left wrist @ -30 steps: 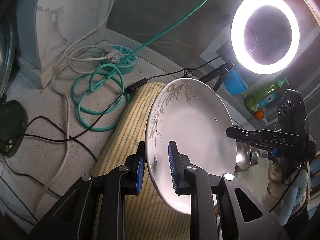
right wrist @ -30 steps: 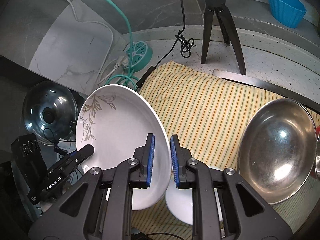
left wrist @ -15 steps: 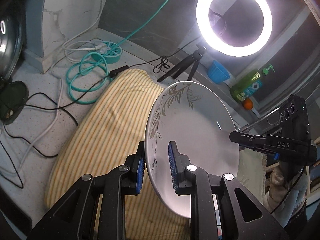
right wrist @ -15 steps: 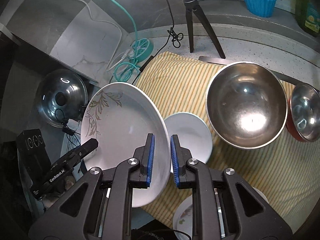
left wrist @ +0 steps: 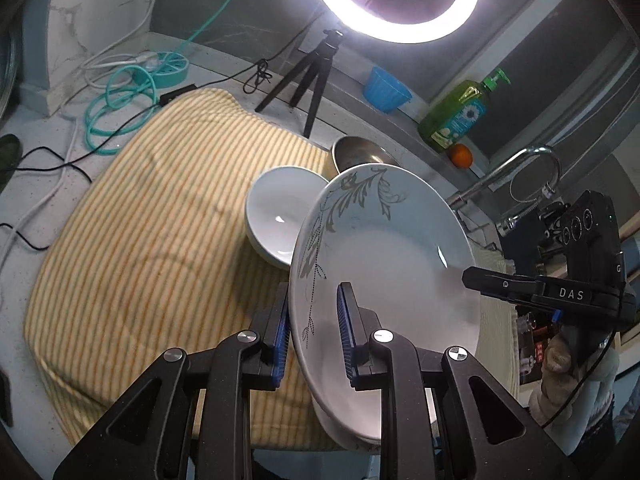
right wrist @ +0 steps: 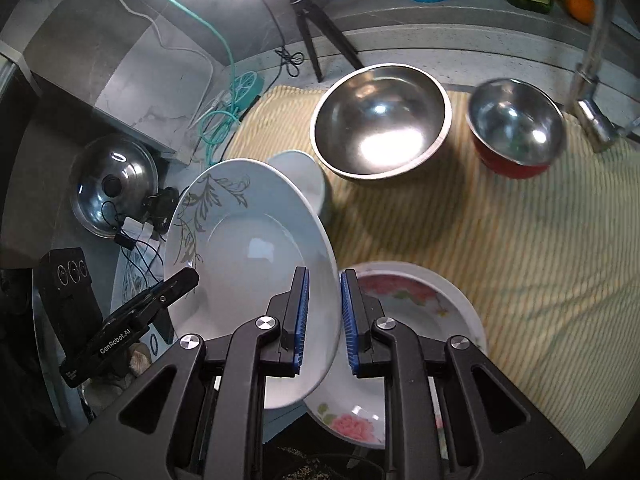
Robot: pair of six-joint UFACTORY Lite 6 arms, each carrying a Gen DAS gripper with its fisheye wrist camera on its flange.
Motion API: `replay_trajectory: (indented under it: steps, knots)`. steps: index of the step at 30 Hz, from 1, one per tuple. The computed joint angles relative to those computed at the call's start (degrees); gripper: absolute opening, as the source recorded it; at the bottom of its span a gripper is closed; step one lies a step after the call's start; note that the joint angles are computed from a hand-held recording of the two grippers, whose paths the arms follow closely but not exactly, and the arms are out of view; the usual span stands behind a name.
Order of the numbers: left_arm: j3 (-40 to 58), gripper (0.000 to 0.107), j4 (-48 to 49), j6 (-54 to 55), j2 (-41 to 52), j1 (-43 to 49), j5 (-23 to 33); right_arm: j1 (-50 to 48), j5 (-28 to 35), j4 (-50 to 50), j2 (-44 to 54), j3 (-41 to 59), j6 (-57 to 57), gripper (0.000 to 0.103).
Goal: Organize plates and bowls
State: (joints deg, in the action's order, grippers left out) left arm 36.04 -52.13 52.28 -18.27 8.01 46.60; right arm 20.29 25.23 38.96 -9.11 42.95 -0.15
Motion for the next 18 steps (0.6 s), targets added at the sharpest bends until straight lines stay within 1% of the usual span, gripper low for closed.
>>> replay_trajectory:
  steps: [6,12,18]
  knots:
    - [-4.8,0.020,1.1,-4.3,-3.3,-7.8,-3.9,-4.4,1.0,4.4,-8.5,-11.2,-5.1,0.017]
    - [-7.4,0.020,1.5,-7.6,-2.9,-15.0,-8.1,-6.8,0.7,8.5,-14.8,-20.7,-8.6,0.017]
    - [-8.5,0.020,2.5,-11.2,-1.5,-21.6,-12.3,-9.5,0.5,13.5,-17.5,-27.1,-14.0,0.017]
